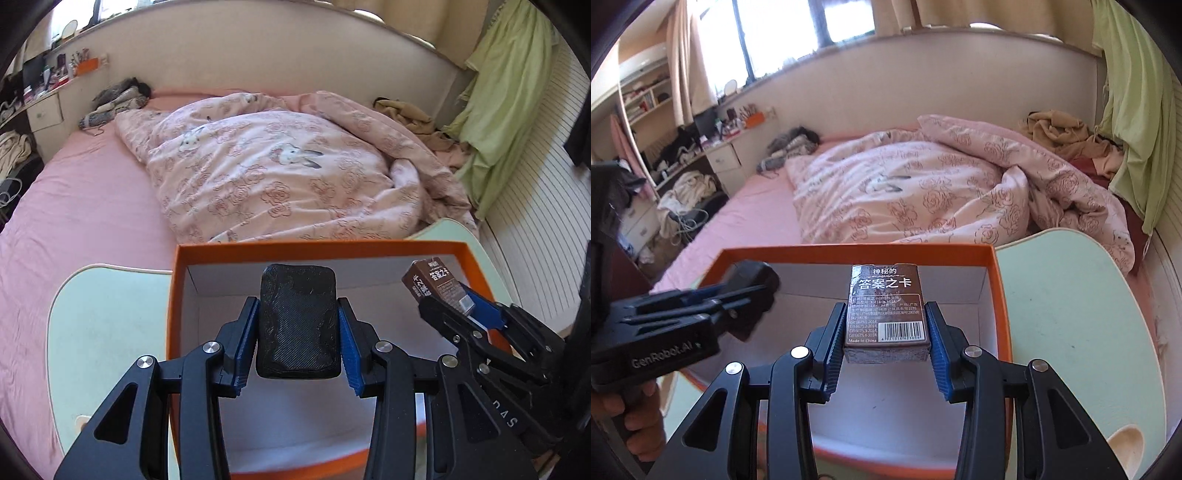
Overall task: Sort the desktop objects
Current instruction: 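Put the brown card box in the orange box with right tool while left tool drops black pouch in, then put the pink heart in the box with right tool while left tool drops cat figurine in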
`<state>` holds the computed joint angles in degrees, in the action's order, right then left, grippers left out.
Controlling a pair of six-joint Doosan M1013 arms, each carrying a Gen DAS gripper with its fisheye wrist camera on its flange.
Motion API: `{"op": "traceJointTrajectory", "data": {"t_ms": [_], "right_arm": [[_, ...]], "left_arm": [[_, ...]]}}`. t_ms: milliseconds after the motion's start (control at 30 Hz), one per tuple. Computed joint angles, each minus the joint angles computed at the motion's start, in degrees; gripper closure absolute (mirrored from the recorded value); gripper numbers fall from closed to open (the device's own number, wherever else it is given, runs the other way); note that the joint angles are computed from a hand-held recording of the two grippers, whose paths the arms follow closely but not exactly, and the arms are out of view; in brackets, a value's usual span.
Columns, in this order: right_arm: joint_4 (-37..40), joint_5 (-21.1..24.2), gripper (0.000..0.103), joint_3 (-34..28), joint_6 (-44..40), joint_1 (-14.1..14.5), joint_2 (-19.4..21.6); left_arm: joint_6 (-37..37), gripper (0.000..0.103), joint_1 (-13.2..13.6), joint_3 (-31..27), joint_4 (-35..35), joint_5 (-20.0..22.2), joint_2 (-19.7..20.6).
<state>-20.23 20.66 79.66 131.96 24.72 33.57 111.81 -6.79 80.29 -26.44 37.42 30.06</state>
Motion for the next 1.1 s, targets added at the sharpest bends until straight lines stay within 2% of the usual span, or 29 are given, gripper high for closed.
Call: {"op": "traceJointTrajectory", "data": {"t_ms": [33,100,167,267,333,400,467,500,567,767,833,933,1033,1100], "right_arm": [[-0.42,-0.28,0.043,0.02,0.29,-0.06,0.06],[2.63,-2.41,0.035,1.03,-1.41,-0.39,-0.53],[4.19,-4.42,0.035,2.31,-1.75,-0.64,-1.4],[-1.37,-7.23,0.035,5.45,4.97,-0.76,-3.81],[-3.41,-8.94,0.035,7.81,7.77,-0.84,-5.63],[-6.04,-10.73,0.035,10.49,11.03,-0.94,-7.62],[-12.39,-10.53,0.035,12.77,17.23,-0.71,-9.21],[-15.64,-10.29,0.035,13.77,20.5,-0.56,-9.79],[-17.43,-10.07,0.035,15.94,23.46,-0.34,-10.76],[-8.15,-8.33,0.037,19.25,16.98,-0.01,-10.72],[-1.79,-8.16,0.04,19.47,11.35,-0.04,-10.27],[3.09,-9.05,0.04,19.72,6.66,-0.07,-9.96],[2.28,-8.5,0.04,18.94,6.7,0.16,-9.31],[2.89,-6.93,0.046,17.89,5.17,0.33,-8.62]], "left_arm": [[0.2,0.06,0.19,-0.03,-0.98,-0.12,0.09],[1.88,0.06,0.8,0.01,-4.13,0.55,0.06],[4.22,0.06,1.39,0.59,-7.46,1.01,-0.48],[9.23,0.06,2.47,3.05,-12.33,0.48,-2.71],[11.38,0.06,2.93,4.75,-13.56,0.25,-4.28],[12.25,0.06,3.05,7.74,-12.8,-2.12,-6.56],[13.59,0.06,3.09,10.49,-12.19,-3.31,-8.43],[14.92,0.06,3.17,11.68,-12.49,-2.83,-9.17],[17.75,0.06,3.24,13.86,-13.29,-1.24,-10.39],[20.53,0.061,1.57,18.25,-11.04,-1.53,-12.08],[19.2,0.061,0.71,18.52,-8.55,-1.86,-12.06],[16.27,0.061,-0.64,18.66,-3.83,-2.7,-11.86],[13.94,0.061,-1.23,17.7,-0.44,-0.55,-10.68],[13.28,0.061,-0.99,17.06,-0.76,0.72,-9.86]]}}
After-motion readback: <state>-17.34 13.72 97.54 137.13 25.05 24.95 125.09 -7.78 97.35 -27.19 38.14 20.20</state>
